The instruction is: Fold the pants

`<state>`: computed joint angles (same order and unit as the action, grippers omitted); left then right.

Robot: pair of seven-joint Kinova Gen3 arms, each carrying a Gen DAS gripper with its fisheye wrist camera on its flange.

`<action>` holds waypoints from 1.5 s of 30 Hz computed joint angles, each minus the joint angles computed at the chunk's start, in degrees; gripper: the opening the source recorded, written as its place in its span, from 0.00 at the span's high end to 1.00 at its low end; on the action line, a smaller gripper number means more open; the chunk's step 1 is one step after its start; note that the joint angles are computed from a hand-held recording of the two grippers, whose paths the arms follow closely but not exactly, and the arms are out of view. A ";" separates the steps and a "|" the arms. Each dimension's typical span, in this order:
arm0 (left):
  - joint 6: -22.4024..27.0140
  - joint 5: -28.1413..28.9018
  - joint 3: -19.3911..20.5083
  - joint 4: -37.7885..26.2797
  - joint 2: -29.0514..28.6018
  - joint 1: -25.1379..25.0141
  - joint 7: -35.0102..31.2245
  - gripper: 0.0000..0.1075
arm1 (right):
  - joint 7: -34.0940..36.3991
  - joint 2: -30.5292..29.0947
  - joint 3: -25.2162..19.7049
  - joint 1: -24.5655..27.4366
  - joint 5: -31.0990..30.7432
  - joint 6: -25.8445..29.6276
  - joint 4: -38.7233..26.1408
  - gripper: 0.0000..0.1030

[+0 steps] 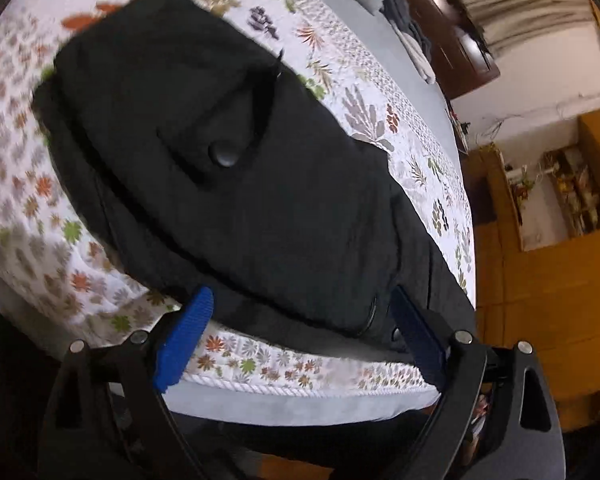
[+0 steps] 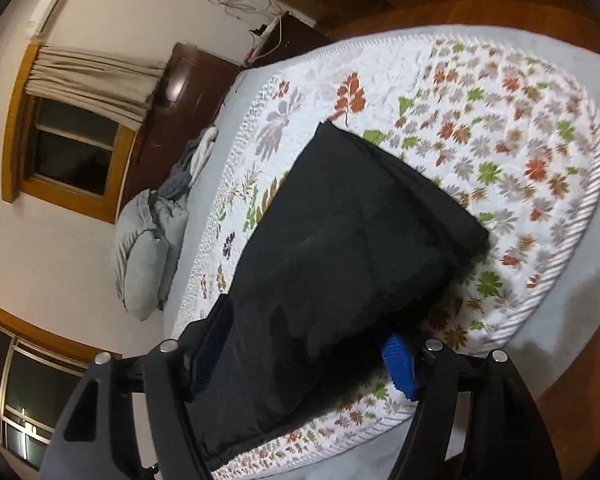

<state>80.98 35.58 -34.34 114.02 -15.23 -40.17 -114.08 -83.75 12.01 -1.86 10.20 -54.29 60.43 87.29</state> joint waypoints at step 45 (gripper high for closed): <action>-6.86 -8.97 1.57 -5.34 -4.27 -0.54 5.09 0.32 | -0.67 -5.90 3.14 0.55 14.73 -3.26 -1.74 0.48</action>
